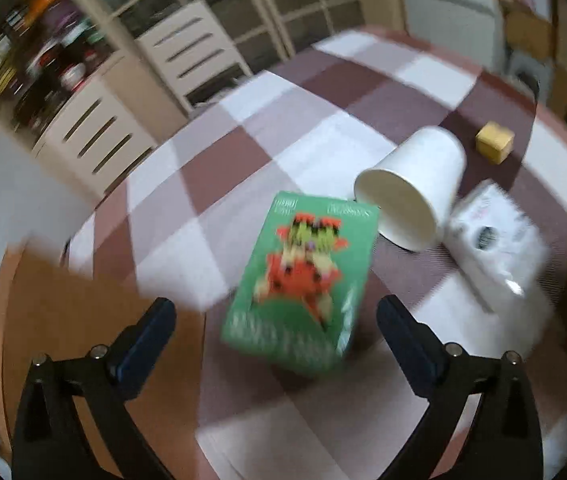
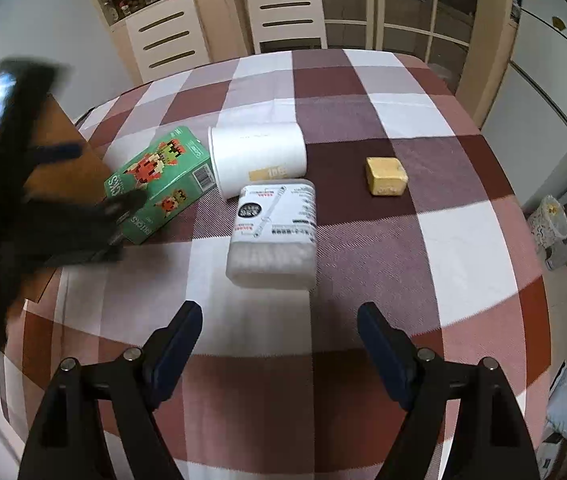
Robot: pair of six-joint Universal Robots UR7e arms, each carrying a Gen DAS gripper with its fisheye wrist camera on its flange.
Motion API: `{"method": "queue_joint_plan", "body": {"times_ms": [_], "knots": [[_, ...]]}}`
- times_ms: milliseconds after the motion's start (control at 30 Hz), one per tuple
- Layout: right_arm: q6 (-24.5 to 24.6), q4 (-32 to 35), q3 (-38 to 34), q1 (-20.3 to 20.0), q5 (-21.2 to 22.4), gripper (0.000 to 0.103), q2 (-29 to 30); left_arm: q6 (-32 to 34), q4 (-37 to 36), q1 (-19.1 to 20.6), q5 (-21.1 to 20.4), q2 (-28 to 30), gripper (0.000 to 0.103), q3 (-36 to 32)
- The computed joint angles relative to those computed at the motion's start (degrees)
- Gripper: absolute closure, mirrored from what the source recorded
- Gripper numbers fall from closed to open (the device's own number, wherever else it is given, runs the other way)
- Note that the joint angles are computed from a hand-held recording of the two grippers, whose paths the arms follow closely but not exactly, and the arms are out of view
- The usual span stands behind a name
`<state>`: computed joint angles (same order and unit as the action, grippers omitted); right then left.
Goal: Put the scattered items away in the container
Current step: 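Grasp the green BRICKS box with the left tool while the right tool grasps the white container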
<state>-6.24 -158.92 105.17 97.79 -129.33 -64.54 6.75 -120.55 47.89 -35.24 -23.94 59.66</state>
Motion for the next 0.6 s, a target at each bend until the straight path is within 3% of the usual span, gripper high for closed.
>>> {"method": "queue_joint_plan", "body": {"times_ms": [133,167,267,333,500,600], "knots": [[2.6,0.7,1.2,-0.3,-0.8,0.021,-1.5,0.9,9.9,2.0,-4.1,4.8,0.002,-9.0],[3.1,0.9,1.4,-0.4,-1.0,0.021,-1.8,-0.4,12.0,2.4,-5.0,5.3,0.007,-9.9],[3.6,0.5,1.5,-0.8,-1.8,0.021,-2.0,-5.6,9.7,2.1,-6.0,3.2,0.014,-5.8],[3.9,0.3,1.0,-1.0,-1.8,0.021,-1.4,-12.4,9.3,1.4,-5.2,0.9,0.016,-1.8],[0.3,0.9,-3.1,-1.0,-2.9,0.021,3.6,-39.4,17.7,-1.0,-4.5,-7.3,0.015,10.1],[-3.9,-1.5,-6.1,-0.9,-4.8,0.020,7.8,-48.5,20.3,-1.8,-4.7,-10.1,0.014,14.0]]}}
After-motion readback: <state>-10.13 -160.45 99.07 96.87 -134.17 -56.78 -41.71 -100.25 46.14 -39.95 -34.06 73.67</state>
